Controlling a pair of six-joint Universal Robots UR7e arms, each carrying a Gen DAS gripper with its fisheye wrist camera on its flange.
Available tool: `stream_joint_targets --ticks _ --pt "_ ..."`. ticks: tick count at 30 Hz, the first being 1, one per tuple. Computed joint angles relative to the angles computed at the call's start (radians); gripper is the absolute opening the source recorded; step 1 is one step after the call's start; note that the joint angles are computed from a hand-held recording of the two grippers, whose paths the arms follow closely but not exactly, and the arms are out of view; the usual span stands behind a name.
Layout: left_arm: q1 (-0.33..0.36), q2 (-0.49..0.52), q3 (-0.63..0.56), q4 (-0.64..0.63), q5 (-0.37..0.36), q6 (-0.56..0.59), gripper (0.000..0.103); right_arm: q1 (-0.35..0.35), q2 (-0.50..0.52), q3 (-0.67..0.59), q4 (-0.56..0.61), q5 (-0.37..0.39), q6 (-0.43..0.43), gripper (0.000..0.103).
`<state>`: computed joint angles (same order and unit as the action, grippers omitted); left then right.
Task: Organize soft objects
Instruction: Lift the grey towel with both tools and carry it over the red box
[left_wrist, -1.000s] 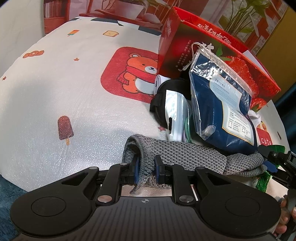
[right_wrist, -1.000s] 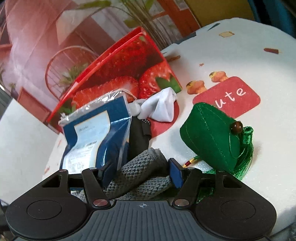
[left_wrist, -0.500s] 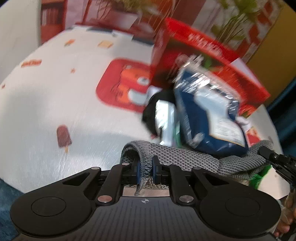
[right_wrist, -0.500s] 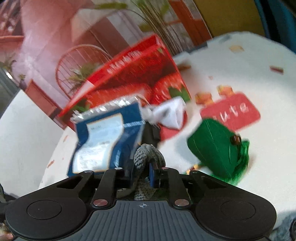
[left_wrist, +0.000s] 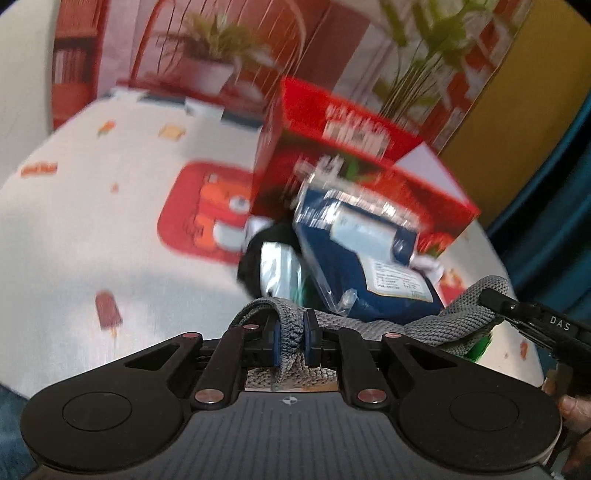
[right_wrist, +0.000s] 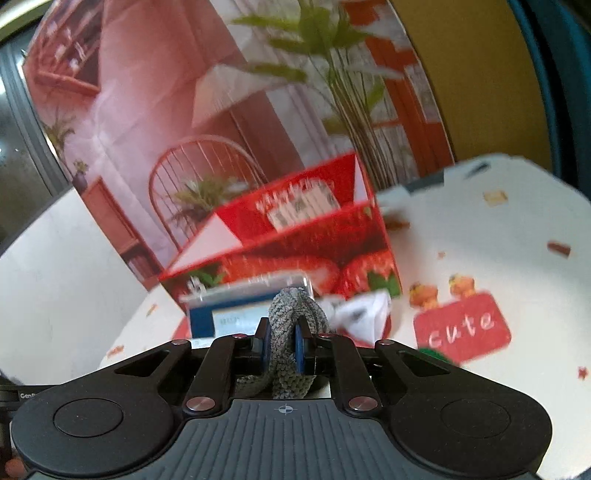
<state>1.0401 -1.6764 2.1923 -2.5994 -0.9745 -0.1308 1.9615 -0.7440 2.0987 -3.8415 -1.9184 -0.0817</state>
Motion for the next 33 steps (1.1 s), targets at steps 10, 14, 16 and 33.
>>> stream_joint_targets --ticks 10,14,16,33 --pt "-0.052 -0.043 0.027 -0.032 0.039 0.073 0.012 0.011 0.005 0.015 -0.001 -0.019 0.002 0.012" --pt "-0.071 -0.066 0.029 -0.070 0.014 0.114 0.012 0.026 -0.010 0.017 -0.020 -0.012 -0.024 0.012" --pt "-0.078 -0.078 0.024 -0.073 -0.005 0.123 0.012 0.030 -0.020 0.017 -0.025 -0.004 -0.024 0.012" --pt "-0.069 0.028 -0.057 -0.161 -0.007 0.209 0.012 0.036 -0.033 -0.048 0.041 0.001 -0.055 0.012"
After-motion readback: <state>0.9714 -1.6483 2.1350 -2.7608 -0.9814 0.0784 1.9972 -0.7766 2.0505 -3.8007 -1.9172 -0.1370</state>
